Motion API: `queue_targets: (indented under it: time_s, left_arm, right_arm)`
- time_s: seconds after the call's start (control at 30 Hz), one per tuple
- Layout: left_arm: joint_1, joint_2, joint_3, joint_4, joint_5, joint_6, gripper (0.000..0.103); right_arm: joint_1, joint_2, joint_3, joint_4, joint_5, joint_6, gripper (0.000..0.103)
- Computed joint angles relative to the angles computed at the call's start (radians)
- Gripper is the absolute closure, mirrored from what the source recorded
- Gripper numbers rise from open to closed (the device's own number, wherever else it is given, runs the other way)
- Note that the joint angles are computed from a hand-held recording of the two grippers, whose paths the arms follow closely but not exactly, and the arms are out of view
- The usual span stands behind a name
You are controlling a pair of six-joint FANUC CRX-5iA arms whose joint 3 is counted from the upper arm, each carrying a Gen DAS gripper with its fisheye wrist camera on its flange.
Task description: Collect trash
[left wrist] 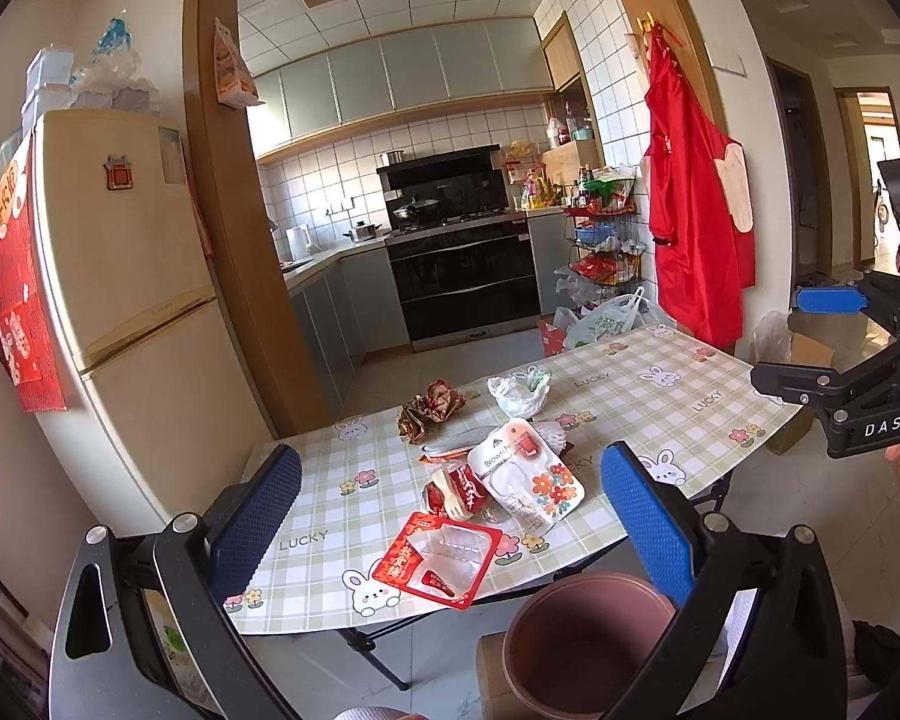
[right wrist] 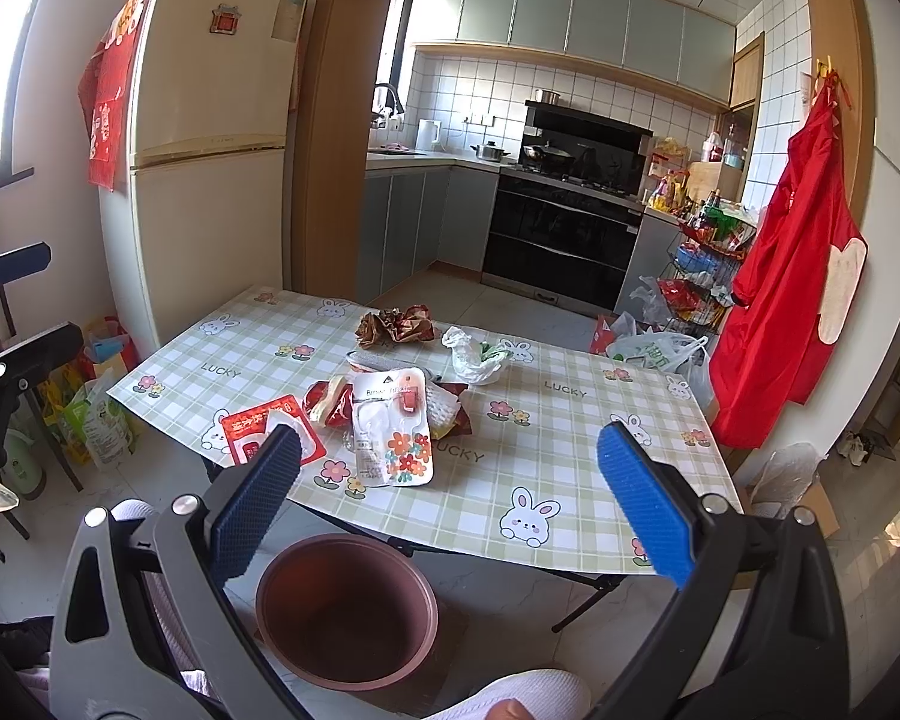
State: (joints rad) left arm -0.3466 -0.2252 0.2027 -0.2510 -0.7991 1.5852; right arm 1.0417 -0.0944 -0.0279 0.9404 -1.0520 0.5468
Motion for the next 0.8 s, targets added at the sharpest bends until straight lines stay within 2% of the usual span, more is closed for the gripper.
queue_targets:
  time_s: [0.13,0.23,0.3,0.37,0.4,0.5,0.6,0.7,0.8]
  left_arm:
    - [0.011,-0.003,-0.013,0.007,0.015,0.016,0.005]
    - [0.038,-0.005,-0.031,0.069,0.018,-0.046,0.005]
    - [0.041,-0.009,-0.042,0.051,0.028,-0.022,0.005]
    - [0.042,-0.02,-0.062,0.011,0.048,0.035,0.005]
    - [0.052,-0.023,-0.073,0.017,0.053,0.041,0.005]
    - [0.112,-0.037,-0.134,0.128,0.093,-0.037,0.005]
    - [0.141,-0.04,-0.172,0.153,0.103,-0.05,0.005]
    - [0.183,-0.023,-0.202,0.196,0.091,-0.035,0.005]
    - [0.237,-0.005,-0.247,0.317,0.101,-0.065,0.005]
  right_arm:
    - [-0.001,0.003,-0.004,0.004,-0.003,-0.004,0.005]
    - [0.002,0.016,-0.005,-0.001,-0.008,0.008,0.005]
    - [-0.004,0.016,-0.024,0.007,0.013,-0.011,0.005]
    - [-0.02,0.007,-0.056,0.017,0.057,-0.056,0.005]
    - [-0.035,-0.006,-0.09,0.031,0.113,-0.096,0.005]
    - [-0.073,-0.02,-0.144,0.026,0.219,-0.16,0.005]
    - [-0.104,-0.014,-0.177,0.022,0.296,-0.222,0.005]
    - [-0.136,0.001,-0.195,-0.023,0.37,-0.236,0.005]
    - [-0.146,0.054,-0.142,-0.187,0.338,-0.103,0.005]
